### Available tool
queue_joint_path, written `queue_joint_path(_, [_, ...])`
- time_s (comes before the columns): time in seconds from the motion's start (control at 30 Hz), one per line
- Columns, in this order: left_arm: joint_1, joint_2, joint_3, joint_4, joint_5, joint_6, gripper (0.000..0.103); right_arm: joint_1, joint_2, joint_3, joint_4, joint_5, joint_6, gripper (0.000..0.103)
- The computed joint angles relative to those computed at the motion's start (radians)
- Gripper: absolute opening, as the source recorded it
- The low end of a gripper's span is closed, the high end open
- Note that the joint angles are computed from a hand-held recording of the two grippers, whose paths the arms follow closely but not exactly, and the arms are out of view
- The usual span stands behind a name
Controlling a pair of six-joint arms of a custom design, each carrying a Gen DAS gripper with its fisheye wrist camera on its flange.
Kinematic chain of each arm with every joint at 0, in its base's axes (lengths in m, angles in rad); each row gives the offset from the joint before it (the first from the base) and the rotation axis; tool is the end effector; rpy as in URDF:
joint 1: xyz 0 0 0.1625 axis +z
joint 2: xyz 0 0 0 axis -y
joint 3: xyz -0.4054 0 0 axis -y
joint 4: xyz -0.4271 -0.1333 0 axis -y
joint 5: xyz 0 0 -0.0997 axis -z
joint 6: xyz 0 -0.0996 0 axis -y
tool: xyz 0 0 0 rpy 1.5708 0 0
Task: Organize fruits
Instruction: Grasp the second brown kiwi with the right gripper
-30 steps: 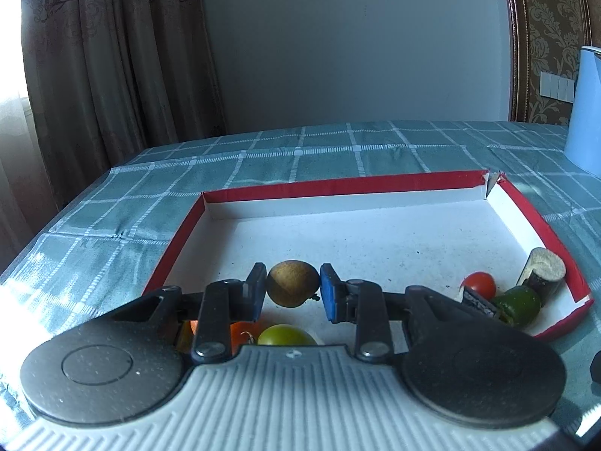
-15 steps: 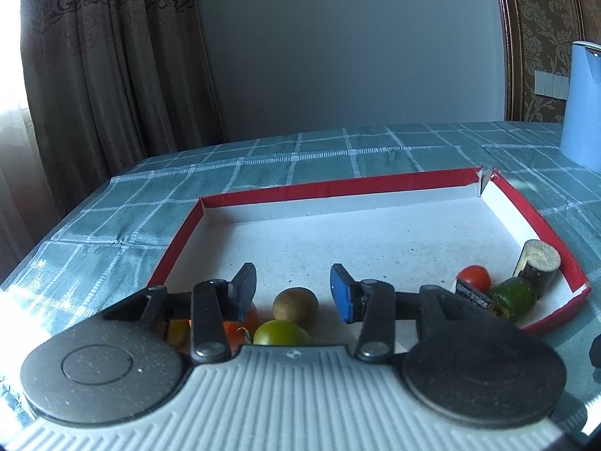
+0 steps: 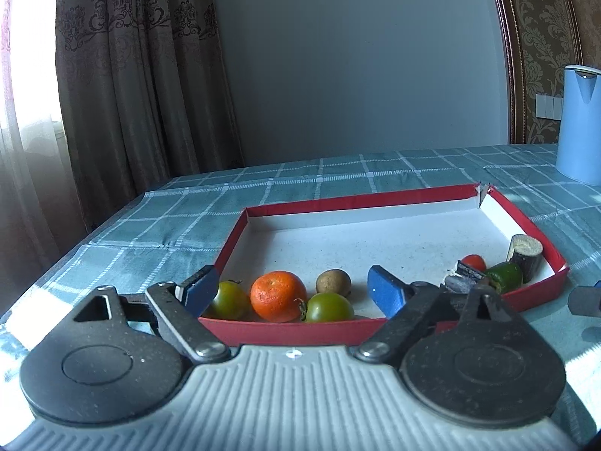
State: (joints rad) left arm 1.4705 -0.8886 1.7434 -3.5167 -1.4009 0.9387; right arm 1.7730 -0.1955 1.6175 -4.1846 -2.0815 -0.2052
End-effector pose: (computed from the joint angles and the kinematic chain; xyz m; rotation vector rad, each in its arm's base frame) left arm 0.0824 -0.6807 0.1981 1.0330 2.0445 -1.1891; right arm 0.1991 -0.5498 -0.1207 0.0644 -2.2605 1.5092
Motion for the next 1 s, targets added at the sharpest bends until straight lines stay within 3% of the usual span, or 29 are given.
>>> queue_joint_path(0.23, [0.057,-0.017,-0.03,-0.018,0.013,-0.017,0.103,0.004,0.007,-0.007,-0.012,0.002,-0.029,0.082])
queue_joint_path(0.53, [0.087,-0.025,-0.145,0.227,0.094,-0.267,0.103,0.026,0.023,-0.03,-0.002,0.013,-0.148,0.082])
queue_joint_path(0.87, [0.08,-0.022,-0.119,0.163,0.102,-0.22,0.103,0.079,0.057,-0.082,0.091,-0.013,-0.329,0.082])
queue_joint_path(1.0, [0.081,-0.021,-0.121,0.159,0.102,-0.223,0.103,0.09,0.065,-0.096,0.125,-0.019,-0.364,0.082])
